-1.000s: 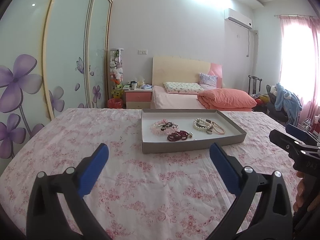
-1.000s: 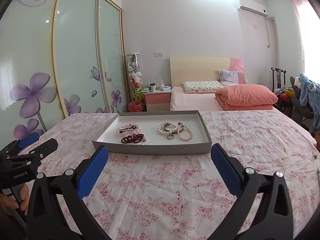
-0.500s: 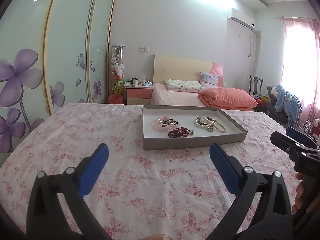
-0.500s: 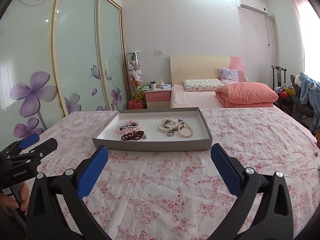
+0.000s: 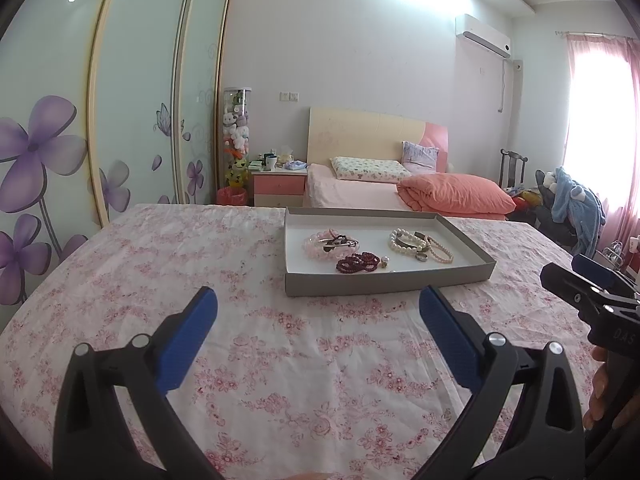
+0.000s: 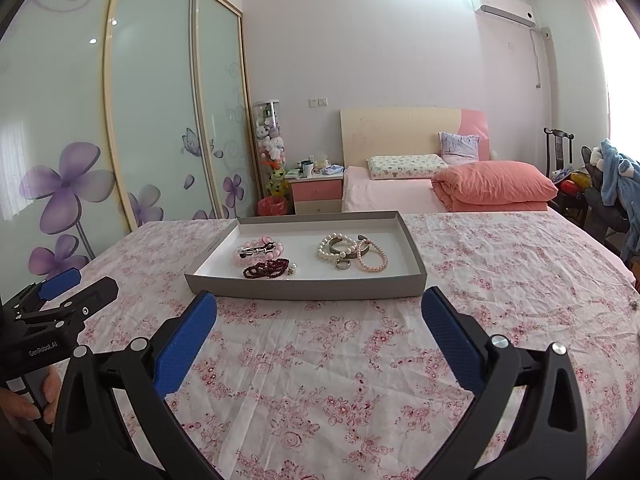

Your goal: Organize jewelry

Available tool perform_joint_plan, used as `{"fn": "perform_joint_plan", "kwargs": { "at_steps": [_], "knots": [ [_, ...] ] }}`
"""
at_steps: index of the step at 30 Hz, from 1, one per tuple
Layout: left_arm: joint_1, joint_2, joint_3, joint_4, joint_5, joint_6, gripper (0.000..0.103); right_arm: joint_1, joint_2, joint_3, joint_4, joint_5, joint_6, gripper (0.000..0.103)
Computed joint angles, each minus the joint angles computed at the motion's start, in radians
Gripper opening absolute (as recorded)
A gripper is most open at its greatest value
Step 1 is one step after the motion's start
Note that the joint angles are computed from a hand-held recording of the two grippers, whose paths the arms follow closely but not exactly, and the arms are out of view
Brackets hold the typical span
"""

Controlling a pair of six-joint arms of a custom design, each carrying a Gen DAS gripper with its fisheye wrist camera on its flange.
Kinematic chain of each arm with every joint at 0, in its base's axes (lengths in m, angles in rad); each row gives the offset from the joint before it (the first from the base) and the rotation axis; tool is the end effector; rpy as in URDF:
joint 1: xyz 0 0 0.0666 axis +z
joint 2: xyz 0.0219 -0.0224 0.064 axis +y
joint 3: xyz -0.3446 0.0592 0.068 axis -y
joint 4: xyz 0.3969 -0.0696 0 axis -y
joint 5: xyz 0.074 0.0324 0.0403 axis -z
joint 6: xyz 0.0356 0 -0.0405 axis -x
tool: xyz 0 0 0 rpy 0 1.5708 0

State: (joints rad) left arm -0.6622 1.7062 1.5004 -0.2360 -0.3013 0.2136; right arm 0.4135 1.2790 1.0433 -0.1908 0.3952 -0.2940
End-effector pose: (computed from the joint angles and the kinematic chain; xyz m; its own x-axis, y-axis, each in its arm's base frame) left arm 0.4967 -0.3743 0.3354 -0.4092 0.0623 -0.9103 0.2956 0.9529 -0.0676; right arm 0.4370 0.1763 0.3431 -0.3770 0.1266 -0.9175 0.0620 0.9918 0.1114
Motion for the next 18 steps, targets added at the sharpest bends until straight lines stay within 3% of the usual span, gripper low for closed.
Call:
{"fn": "perform_joint_plan", "kwargs": {
  "at_steps": [18],
  "knots": [
    [-0.004,0.001,-0.004,-0.002,-0.006,0.007,0.099,0.001,0.000,-0.001,0.000,-0.002,-0.005,0.101]
  ]
}}
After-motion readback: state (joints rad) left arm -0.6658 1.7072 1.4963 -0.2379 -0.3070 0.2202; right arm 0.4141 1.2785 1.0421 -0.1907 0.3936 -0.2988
